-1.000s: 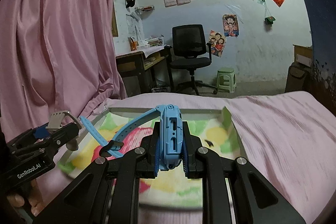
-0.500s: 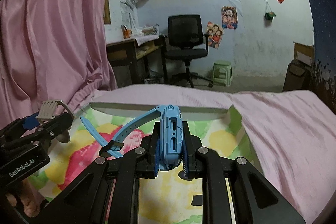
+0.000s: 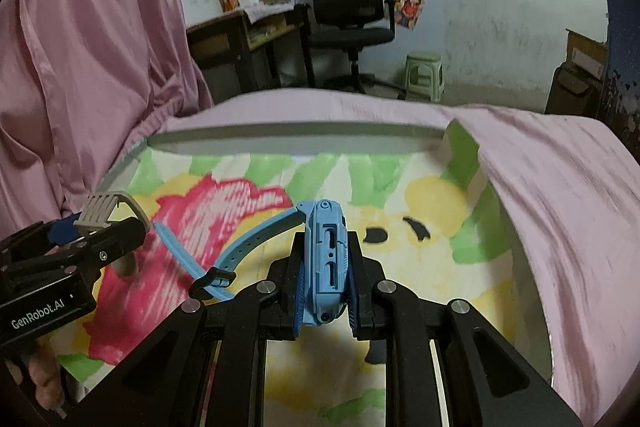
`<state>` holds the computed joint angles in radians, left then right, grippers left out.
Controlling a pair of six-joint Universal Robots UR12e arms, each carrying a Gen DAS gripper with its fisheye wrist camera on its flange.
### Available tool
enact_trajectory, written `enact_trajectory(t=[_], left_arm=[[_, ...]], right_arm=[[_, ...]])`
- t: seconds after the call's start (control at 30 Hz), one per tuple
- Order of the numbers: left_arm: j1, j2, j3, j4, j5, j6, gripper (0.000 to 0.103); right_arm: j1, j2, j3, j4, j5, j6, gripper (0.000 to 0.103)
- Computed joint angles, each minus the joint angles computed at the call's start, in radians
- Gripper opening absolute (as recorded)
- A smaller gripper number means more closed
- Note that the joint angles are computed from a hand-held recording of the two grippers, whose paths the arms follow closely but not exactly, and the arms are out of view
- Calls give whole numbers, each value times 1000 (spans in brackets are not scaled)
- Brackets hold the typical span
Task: Organize jewelry
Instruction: 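Carry the grey clip and blue watch into the tray with both tools, then open both tools to release clip and watch in the tray, withdraw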
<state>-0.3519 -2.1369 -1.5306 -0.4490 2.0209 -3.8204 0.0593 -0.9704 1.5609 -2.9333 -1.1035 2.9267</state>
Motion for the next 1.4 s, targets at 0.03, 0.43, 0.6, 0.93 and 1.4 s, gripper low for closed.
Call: enact_trajectory(t=[0.03,0.43,0.6,0.93,1.4], left_arm=[[2,3,-5,4,-11,-9,66],[-18,30,-71,115,-10,-19,74],[-47,37,-106,212,62,-10,80],[-90,47,-163,384,201,-21,98],[-154,48,-216,535,384,17,103]], right_arm=[[1,-2,-1,19,-1,-7,16],[-25,-23,41,-33,55,17,40],[-56,-42,100,-167,109,66,53],[-89,-68,179,-387,150,167,81],[-117,-104,278,-588,166,211,101]])
